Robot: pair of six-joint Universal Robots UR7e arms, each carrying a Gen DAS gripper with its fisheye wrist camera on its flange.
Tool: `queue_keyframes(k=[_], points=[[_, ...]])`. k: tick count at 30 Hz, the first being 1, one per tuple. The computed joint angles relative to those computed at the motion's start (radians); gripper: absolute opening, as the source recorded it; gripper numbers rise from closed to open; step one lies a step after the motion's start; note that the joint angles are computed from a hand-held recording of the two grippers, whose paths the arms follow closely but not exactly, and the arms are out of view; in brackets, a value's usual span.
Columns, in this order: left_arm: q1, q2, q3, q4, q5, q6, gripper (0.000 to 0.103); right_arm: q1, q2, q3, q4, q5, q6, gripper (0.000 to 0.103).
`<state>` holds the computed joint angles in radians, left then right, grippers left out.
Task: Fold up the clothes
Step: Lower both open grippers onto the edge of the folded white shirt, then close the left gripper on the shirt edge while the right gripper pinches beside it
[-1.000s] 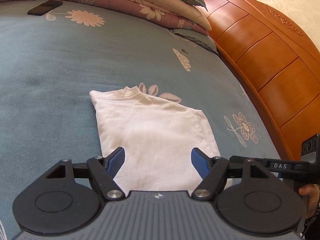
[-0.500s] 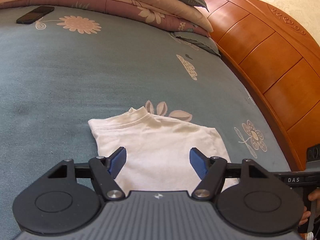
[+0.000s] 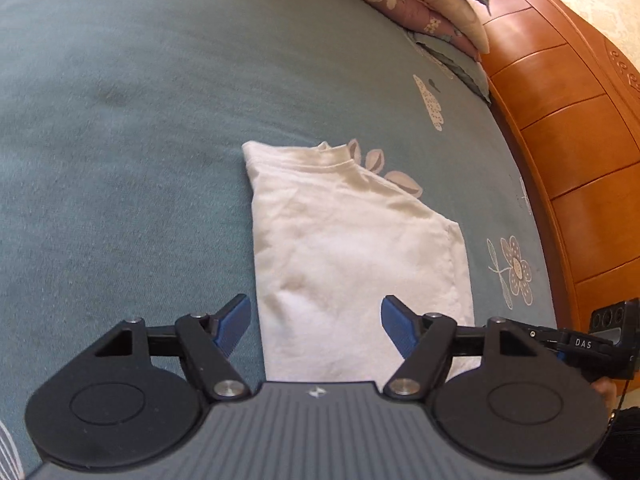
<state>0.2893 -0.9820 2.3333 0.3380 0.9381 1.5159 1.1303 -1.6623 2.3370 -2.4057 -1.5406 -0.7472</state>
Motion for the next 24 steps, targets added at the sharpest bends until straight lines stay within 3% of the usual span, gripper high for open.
queue_keyframes(k=[2, 8, 13, 17, 21, 24], points=[[0.046, -0.047, 0.040, -0.085, 0.057, -0.007, 0.072, -0.024, 0.026, -0.027, 0.047, 0.019, 0.017, 0.065], [0.190, -0.144, 0.106, -0.275, 0.139, 0.081, 0.079, -0.062, 0.151, -0.125, 0.176, 0.080, 0.094, 0.067], [0.306, -0.159, 0.078, -0.335, 0.193, 0.238, 0.079, -0.041, 0.233, -0.184, 0.214, 0.114, 0.126, 0.067], [0.359, -0.171, 0.091, -0.423, 0.223, 0.305, 0.084, -0.018, 0.285, -0.219, 0.232, 0.130, 0.146, 0.068], [0.318, -0.186, 0.126, -0.457, 0.247, 0.267, 0.084, -0.033, 0.280, -0.218, 0.259, 0.150, 0.136, 0.070], [0.220, -0.175, 0.166, -0.466, 0.231, 0.181, 0.084, -0.039, 0.258, -0.213, 0.313, 0.110, 0.116, 0.070]])
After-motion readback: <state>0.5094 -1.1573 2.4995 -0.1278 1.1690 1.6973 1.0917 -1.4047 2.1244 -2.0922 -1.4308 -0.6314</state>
